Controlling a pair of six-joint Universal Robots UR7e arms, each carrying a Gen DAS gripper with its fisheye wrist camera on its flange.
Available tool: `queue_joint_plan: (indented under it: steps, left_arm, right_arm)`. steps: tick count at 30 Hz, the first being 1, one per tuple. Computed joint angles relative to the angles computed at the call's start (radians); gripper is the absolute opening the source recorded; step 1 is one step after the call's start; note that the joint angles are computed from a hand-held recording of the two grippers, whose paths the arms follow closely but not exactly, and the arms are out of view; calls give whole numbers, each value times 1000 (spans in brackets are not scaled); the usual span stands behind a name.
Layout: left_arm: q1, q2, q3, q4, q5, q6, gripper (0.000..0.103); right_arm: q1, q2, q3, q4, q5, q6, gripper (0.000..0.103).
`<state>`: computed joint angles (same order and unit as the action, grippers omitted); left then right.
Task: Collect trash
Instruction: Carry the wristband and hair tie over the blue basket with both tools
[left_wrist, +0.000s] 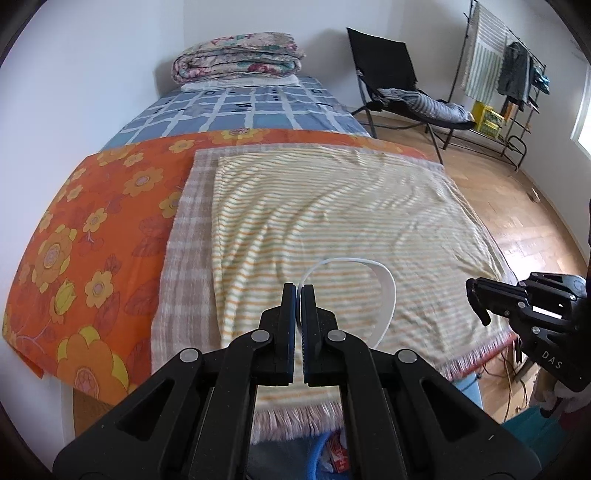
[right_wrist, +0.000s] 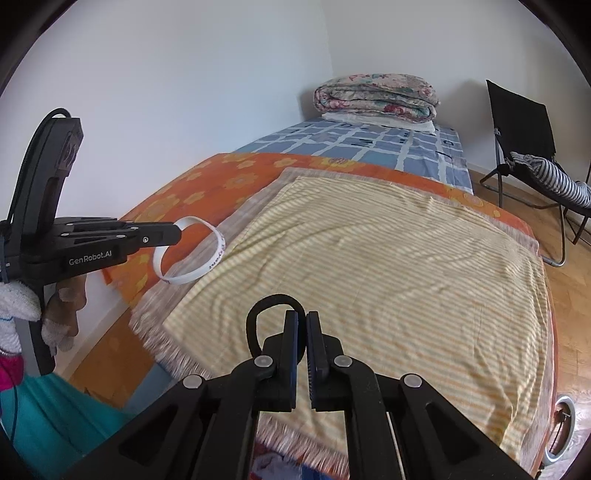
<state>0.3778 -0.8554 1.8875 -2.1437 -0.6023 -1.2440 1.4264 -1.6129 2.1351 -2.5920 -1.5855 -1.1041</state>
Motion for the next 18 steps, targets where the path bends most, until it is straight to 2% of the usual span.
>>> queue_joint_plan:
  steps: [7,13,18]
  left_arm:
    - [-51,55,9,-31,-63,37,0]
    - [-84,116,16,-101,-149,92,0]
    - [-100,140,34,-111,-204,77,0]
  right_arm:
    - [-69,-103,60,62,8,-56,2]
    - [-127,-175,105,97,10,-103,2]
    - [-174,-212,129,119,0,-127,2]
